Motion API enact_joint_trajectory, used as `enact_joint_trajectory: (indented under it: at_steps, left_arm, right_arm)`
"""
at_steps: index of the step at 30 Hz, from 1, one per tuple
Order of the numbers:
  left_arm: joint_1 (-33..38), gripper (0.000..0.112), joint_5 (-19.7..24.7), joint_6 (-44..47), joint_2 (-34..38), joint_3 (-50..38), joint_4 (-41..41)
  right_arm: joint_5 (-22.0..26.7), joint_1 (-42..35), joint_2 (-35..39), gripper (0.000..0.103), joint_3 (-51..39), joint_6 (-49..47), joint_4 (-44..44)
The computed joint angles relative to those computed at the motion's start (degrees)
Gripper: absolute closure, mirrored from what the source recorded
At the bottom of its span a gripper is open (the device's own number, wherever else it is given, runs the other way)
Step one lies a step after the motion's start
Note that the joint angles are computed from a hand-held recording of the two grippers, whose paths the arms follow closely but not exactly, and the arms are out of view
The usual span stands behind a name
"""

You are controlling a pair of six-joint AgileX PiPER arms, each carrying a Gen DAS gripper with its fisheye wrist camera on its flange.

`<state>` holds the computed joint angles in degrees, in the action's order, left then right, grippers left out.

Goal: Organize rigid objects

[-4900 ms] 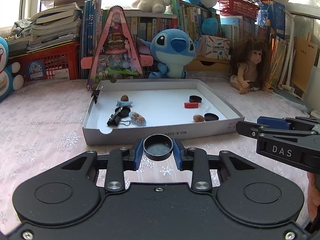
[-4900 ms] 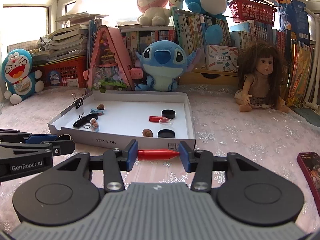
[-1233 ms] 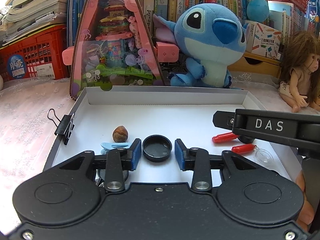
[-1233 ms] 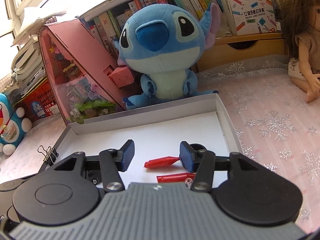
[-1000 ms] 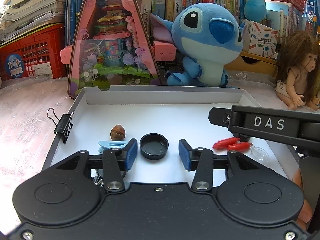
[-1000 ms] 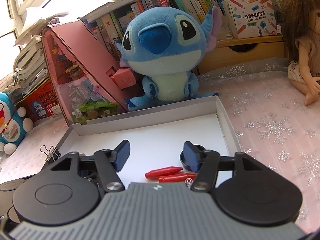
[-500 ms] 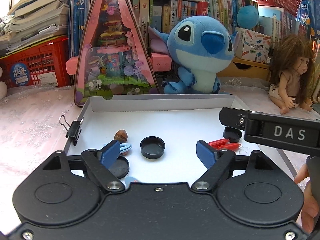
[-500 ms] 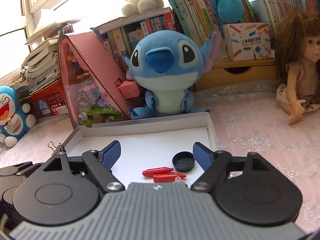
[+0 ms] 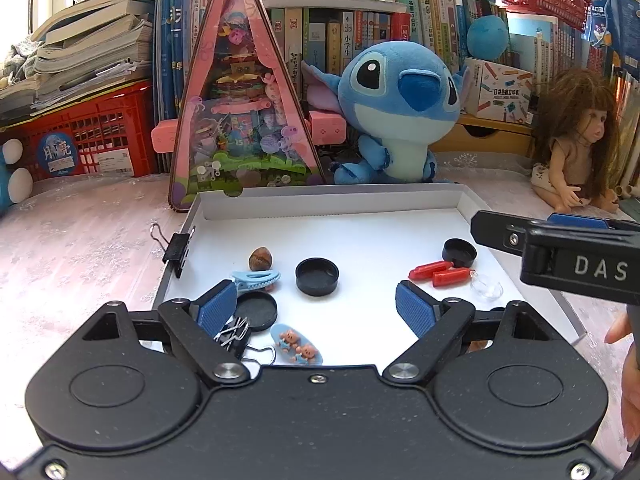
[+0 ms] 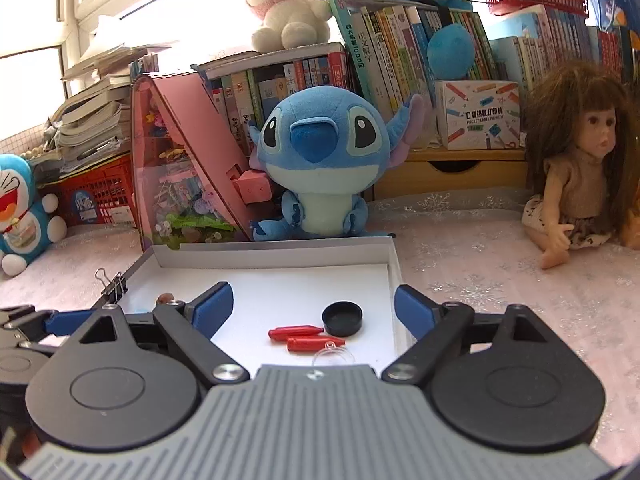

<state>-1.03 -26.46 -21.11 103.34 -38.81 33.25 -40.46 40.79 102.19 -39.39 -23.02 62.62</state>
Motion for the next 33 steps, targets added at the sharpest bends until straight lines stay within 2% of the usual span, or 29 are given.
enact_joint_trajectory:
  at_steps: [15,24,33]
  left_arm:
    - [8.4,0.025,-5.4,-8.1,-7.7,9.8,12.0]
    - [12.8,0.024,-12.0,2.9,-9.0,18.7,6.5]
    - [14.0,0.024,-14.4,8.9,-6.8,21.6,2.9]
  right_arm:
    - [-6.3,10.2,-4.1,0.006,6.3,-1.5,10.7]
    - [-9.2,17.9,-1.7,0.001,8.6,0.1,15.3]
    - [-9.1,21.7,0.2,0.001,8.7,0.3,19.4]
